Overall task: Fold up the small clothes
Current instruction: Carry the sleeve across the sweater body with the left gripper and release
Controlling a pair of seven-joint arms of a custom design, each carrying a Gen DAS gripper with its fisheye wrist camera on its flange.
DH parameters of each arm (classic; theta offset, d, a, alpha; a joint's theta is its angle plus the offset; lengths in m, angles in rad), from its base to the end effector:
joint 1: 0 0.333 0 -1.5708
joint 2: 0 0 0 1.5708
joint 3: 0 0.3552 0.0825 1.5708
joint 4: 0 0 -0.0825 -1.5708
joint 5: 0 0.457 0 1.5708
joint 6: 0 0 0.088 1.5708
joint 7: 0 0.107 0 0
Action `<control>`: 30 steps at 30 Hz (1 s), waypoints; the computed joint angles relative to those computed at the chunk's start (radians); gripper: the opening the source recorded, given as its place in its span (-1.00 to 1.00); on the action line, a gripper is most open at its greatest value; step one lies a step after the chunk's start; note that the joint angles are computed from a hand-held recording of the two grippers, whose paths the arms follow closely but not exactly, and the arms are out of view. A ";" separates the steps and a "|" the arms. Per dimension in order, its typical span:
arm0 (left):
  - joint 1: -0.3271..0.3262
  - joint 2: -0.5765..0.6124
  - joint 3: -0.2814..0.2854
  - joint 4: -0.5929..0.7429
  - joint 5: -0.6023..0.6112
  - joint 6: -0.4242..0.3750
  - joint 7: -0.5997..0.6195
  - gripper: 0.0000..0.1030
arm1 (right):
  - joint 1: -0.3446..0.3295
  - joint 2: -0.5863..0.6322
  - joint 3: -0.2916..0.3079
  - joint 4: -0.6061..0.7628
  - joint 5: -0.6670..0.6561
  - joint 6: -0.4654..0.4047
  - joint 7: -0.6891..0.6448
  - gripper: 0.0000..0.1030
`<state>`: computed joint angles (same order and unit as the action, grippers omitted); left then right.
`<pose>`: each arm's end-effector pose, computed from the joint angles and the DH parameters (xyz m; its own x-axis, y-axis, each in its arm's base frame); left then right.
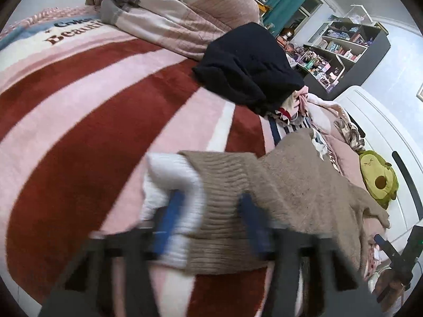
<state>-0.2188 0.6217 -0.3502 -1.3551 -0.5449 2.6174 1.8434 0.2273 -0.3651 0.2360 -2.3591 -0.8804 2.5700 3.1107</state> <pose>0.7661 -0.3842 0.4531 -0.4309 -0.7441 0.5105 -0.8217 0.0898 -0.5627 0.4672 0.2567 0.5280 -0.3386 -0.9233 -0.1812 -0.5517 0.3509 -0.7567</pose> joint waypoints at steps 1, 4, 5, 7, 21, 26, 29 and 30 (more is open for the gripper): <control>0.004 -0.004 -0.006 -0.006 -0.009 0.006 0.001 -0.72 | 0.001 -0.002 0.002 0.000 -0.002 0.000 0.002 0.97; 0.021 -0.045 -0.027 -0.047 -0.049 0.069 0.034 -0.85 | 0.005 -0.019 0.016 -0.001 -0.012 -0.014 0.015 0.97; 0.022 -0.068 -0.029 -0.068 -0.056 0.109 0.047 -0.86 | 0.006 -0.030 0.023 -0.003 -0.020 -0.024 0.023 0.97; 0.034 -0.110 -0.042 -0.097 -0.079 0.178 0.083 -0.86 | 0.007 -0.050 0.035 -0.006 -0.032 -0.038 0.038 0.97; 0.049 -0.259 -0.173 -0.092 -0.350 0.262 0.483 -0.87 | 0.000 -0.192 0.082 -0.054 -0.100 -0.052 0.095 0.97; -0.014 -0.275 -0.179 -0.069 -0.410 0.195 0.583 -0.87 | -0.023 -0.253 0.084 -0.096 -0.102 -0.034 0.104 0.97; -0.063 -0.274 -0.166 -0.060 -0.424 0.145 0.588 -0.87 | -0.042 -0.296 0.081 -0.130 -0.100 -0.010 0.117 0.97; -0.085 -0.268 -0.164 -0.055 -0.420 0.129 0.586 -0.87 | -0.045 -0.309 0.078 -0.141 -0.096 0.001 0.113 0.97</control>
